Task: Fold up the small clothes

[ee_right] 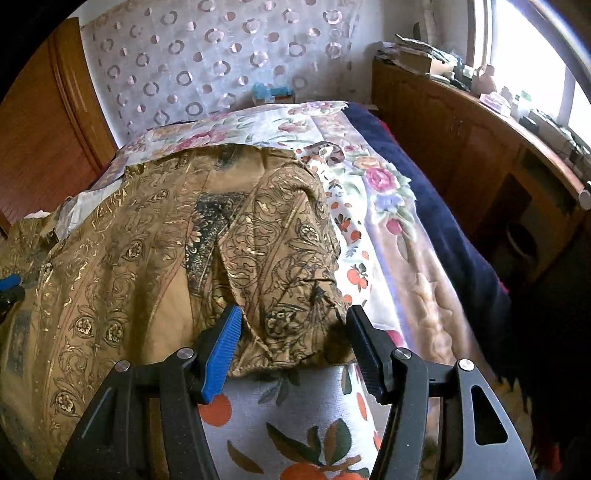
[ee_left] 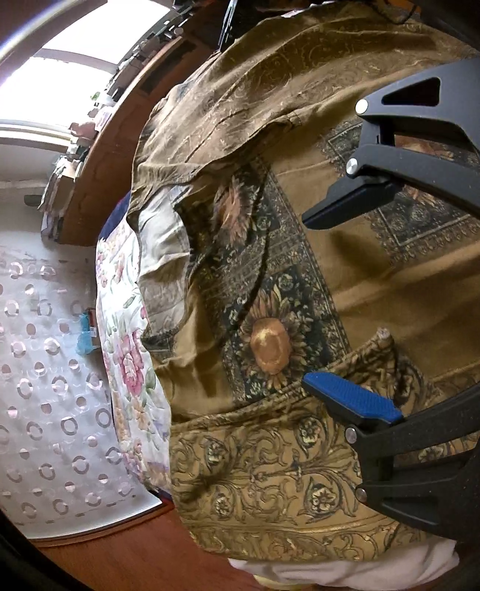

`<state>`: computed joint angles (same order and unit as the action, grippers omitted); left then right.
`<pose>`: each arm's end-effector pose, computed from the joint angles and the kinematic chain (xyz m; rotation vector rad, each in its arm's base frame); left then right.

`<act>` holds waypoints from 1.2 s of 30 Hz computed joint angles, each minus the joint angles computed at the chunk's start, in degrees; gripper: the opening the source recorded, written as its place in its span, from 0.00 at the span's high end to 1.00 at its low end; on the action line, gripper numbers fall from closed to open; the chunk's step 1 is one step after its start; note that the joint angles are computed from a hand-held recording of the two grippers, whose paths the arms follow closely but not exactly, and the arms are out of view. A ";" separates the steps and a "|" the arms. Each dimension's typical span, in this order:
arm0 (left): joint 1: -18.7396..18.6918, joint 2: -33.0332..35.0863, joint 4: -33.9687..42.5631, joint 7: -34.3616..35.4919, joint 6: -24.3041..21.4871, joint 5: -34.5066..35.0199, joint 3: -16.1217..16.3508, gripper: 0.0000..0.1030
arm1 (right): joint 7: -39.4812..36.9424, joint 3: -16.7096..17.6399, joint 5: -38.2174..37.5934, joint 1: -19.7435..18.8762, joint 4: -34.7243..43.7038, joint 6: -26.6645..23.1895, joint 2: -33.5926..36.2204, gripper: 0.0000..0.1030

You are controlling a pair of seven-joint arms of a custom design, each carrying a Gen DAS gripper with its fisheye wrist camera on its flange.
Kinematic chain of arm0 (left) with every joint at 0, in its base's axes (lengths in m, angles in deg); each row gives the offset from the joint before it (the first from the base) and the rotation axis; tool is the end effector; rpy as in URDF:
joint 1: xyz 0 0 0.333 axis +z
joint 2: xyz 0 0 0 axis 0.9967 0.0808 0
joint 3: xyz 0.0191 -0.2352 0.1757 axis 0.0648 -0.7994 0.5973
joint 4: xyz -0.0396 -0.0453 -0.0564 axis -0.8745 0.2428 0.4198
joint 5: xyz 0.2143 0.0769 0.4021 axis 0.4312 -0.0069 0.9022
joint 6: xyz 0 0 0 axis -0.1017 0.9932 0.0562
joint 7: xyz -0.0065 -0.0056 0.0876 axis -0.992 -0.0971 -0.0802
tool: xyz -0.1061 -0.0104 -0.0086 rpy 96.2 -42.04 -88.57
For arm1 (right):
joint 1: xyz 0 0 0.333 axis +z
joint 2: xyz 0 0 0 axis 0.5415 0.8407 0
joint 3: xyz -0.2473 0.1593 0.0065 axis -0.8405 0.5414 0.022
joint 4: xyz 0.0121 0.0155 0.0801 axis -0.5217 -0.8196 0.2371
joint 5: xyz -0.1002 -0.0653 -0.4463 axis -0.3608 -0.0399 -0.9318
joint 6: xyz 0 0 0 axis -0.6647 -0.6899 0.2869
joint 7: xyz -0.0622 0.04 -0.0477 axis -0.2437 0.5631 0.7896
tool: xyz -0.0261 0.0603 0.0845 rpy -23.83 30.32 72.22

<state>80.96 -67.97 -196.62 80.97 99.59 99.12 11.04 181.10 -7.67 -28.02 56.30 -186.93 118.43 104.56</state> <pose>0.4882 -0.2494 0.3737 -1.8936 1.8116 -0.6469 0.6047 0.3589 0.3499 -1.9860 1.5260 -0.4069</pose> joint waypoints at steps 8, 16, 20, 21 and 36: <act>-0.56 2.04 1.98 -1.35 -1.56 2.69 0.07 0.19 | -2.98 0.15 0.50 -0.65 -1.24 0.72 -0.64 0.49; -2.01 3.08 2.84 -0.31 -1.69 2.21 1.35 0.12 | -0.40 -2.69 -7.49 2.33 0.33 -2.05 -0.53 0.89; -2.60 3.76 3.45 0.68 -1.88 1.75 1.77 0.08 | 0.00 -2.45 -9.60 2.46 1.42 -1.98 -0.10 0.95; -2.67 3.77 3.46 0.65 -1.86 1.74 1.84 0.08 | 0.12 -2.33 -9.73 2.36 1.37 -1.14 -0.14 0.96; -3.17 4.08 4.33 0.40 -3.03 2.46 1.96 0.08 | -18.09 7.65 6.27 -1.82 1.28 3.85 1.71 0.97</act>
<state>77.78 -63.89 -192.29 81.37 96.56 101.59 13.00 163.01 -0.02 -21.75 54.48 -185.65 122.28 106.27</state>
